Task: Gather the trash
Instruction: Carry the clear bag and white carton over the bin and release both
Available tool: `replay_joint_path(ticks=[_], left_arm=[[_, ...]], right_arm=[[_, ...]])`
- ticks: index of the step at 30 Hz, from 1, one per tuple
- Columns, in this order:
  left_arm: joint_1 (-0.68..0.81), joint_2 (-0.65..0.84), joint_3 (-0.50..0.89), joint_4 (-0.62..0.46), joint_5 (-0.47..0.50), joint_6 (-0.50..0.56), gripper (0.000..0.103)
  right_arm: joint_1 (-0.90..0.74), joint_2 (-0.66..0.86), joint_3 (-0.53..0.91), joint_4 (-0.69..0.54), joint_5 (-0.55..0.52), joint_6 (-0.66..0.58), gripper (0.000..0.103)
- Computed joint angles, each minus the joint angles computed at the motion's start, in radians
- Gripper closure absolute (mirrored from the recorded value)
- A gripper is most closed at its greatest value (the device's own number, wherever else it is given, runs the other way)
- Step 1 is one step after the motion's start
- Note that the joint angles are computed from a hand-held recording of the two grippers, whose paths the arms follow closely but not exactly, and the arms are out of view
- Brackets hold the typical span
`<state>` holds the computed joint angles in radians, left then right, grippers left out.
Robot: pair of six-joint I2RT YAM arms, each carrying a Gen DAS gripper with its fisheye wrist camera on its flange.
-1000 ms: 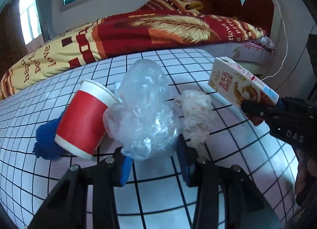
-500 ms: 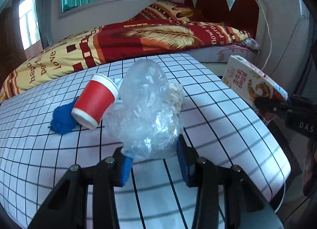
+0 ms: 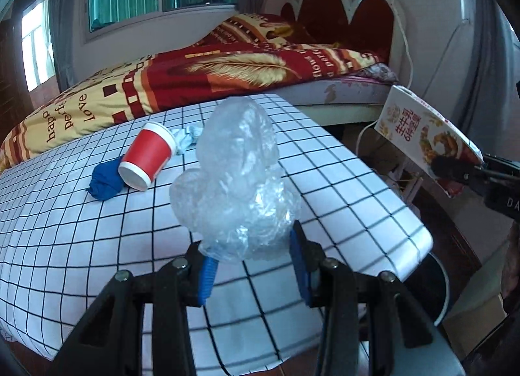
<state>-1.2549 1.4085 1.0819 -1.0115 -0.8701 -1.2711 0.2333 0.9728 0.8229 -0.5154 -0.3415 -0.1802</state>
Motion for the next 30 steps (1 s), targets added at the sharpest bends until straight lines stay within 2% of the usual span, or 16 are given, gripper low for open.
replay_joint_path(ticks=[5, 12, 18, 24, 30], left_arm=[[-0.068, 0.050, 0.042, -0.026, -0.005, -0.060, 0.061], [-0.101, 0.130, 0.111, 0.003, -0.005, -0.045, 0.061], [-0.113, 0.231, 0.193, 0.080, 0.017, 0.036, 0.061], [-0.115, 0.333, 0.280, 0.169, 0.061, 0.140, 0.061], [-0.119, 0.446, 0.384, 0.235, 0.116, 0.245, 0.061]], right_arm=[[-0.121, -0.118, -0.048, -0.078, -0.066, -0.063, 0.067], [-0.385, -0.165, -0.093, -0.135, -0.226, -0.164, 0.067], [-0.591, -0.140, -0.109, -0.193, -0.337, -0.287, 0.067], [-0.820, -0.081, -0.100, -0.273, -0.441, -0.478, 0.067], [-1.005, 0.027, -0.091, -0.327, -0.488, -0.663, 0.067]])
